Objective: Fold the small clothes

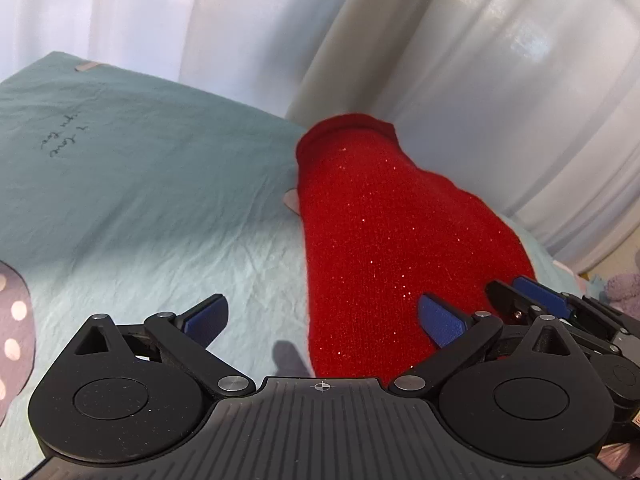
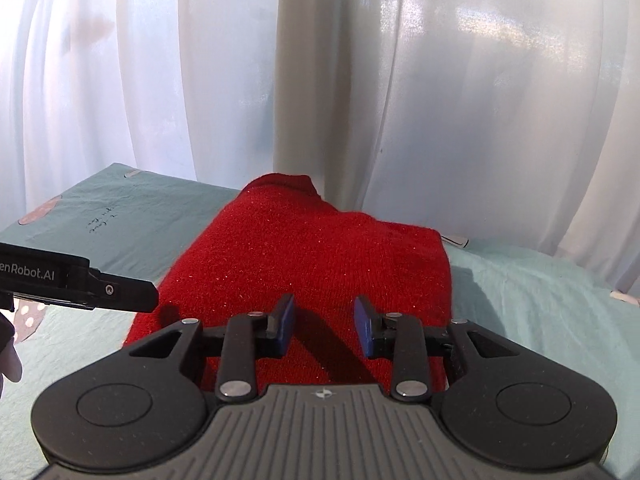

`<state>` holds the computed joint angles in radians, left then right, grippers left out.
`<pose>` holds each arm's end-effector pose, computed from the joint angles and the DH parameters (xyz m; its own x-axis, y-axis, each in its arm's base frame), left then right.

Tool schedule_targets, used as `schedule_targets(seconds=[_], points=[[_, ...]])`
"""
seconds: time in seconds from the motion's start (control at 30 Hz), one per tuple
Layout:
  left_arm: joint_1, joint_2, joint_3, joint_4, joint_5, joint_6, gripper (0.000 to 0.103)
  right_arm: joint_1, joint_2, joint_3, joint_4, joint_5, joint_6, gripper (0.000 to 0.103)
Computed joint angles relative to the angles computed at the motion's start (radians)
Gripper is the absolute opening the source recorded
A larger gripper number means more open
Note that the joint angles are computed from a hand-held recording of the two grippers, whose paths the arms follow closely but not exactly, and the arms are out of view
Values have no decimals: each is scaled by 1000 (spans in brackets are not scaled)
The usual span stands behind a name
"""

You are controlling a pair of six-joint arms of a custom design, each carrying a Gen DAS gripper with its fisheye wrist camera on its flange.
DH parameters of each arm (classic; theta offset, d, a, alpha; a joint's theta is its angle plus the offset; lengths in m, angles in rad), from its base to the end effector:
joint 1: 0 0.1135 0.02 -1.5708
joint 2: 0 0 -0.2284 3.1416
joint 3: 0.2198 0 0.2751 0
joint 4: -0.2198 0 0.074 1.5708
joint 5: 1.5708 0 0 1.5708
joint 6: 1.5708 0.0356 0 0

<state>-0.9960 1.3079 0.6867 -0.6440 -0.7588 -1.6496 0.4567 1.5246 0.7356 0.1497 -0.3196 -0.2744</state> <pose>0.1532 -0.1914 0.1314 -0.4542 -0.6295 -0.6304 -0.5559 0.7532 -0.3516 0.2892 0.1545 0.1291 -0.3407 -0.4540 -0.8233 -0.7659 0.6419 -0.0370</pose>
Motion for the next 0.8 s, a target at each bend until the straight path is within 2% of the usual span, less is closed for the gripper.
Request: schedule_targets(seconds=[0.17,0.27,0.43,0.47,0.5,0.57,0.63,0.67,0.73,0.77,0.8], points=[[1,61,-1,80,-19,52,103,48,56,-44,122,121,-134,32],[-3,47,-9,83,-7,22,103,39,64,-58,155,110,-154,32],[-96,45,40,-85,-12,-134,103,-18,-11,-85,105,17,-96,34],[-113,58,47,-102,-8,-158,103,-35,-26,-101,109,-1,-82,43],[-122,69,50,-108,4,-172,103,-51,-39,-119,99,-2,-87,47],[-146,82,63,-132,31,-220,103,-88,-39,-147,101,-23,-105,48],[-190,92,83,-174,39,-264,103,-106,-86,-161,38,-13,-85,50],[-212,101,94,-189,49,-269,103,-100,-110,-154,-18,25,-78,52],[-249,132,122,-201,113,-249,103,-101,-124,-101,-207,74,-94,55],[-275,166,146,-215,140,-260,103,-128,-144,-94,-273,44,-81,57],[-301,196,168,-230,158,-277,103,-160,-182,-101,-339,9,-77,66]])
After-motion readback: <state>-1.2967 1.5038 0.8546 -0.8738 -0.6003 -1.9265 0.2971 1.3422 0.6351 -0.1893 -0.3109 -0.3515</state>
